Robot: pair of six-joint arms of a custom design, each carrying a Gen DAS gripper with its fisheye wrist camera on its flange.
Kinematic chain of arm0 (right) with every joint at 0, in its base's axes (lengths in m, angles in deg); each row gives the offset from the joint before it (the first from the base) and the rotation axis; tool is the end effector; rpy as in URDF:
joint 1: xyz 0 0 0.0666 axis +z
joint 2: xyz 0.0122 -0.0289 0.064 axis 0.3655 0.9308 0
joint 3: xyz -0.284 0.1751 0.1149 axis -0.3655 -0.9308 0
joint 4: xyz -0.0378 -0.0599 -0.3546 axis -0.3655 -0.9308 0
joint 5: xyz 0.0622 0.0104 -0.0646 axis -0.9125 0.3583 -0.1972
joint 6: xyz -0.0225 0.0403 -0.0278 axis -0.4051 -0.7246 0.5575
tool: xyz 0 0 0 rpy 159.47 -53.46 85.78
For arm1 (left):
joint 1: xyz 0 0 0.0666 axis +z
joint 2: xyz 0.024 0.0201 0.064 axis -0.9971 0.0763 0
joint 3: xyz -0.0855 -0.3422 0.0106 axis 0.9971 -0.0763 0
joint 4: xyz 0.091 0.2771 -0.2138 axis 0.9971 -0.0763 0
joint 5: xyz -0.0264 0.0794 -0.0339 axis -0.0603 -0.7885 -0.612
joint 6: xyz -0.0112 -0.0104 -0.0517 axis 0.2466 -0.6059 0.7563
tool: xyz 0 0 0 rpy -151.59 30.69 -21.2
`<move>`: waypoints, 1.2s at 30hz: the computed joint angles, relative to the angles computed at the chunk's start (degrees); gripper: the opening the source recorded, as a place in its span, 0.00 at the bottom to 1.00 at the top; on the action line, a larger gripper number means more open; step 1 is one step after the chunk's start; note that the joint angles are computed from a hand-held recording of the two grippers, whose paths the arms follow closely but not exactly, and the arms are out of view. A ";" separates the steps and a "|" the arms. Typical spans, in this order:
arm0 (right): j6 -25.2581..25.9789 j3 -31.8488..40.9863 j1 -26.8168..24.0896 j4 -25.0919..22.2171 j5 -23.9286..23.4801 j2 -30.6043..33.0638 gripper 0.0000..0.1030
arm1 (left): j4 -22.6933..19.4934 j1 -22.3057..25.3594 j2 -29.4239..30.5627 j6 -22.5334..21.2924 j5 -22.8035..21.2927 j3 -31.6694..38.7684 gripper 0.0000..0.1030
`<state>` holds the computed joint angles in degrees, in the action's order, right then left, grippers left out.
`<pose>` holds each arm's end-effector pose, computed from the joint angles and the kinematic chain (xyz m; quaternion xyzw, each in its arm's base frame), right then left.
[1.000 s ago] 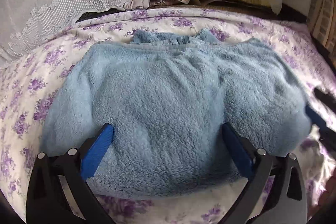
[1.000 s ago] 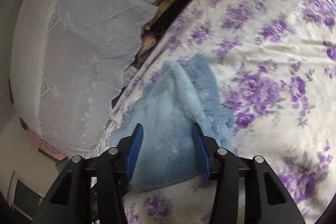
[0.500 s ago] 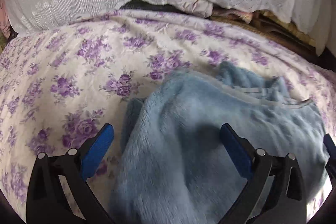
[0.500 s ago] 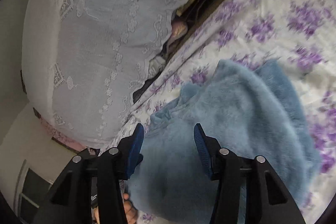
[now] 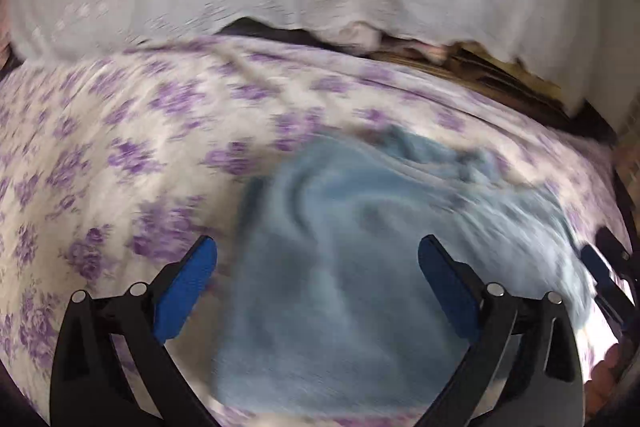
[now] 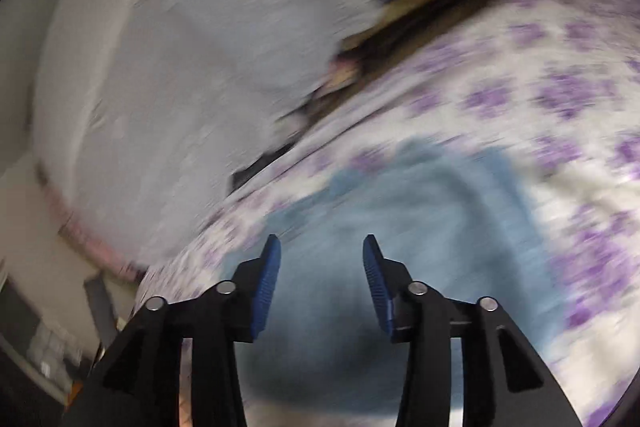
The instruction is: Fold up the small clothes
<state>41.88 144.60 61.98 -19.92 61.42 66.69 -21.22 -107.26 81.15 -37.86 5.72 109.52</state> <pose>0.3399 0.2853 0.3516 0.0785 0.8179 0.3628 0.4396 0.3801 -0.1438 0.3449 -0.0366 0.9198 -0.0554 0.3866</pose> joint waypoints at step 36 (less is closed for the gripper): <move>-29.80 -14.05 -2.57 -1.38 5.34 -8.14 0.59 | -9.59 -12.86 10.66 9.06 -16.08 7.35 0.96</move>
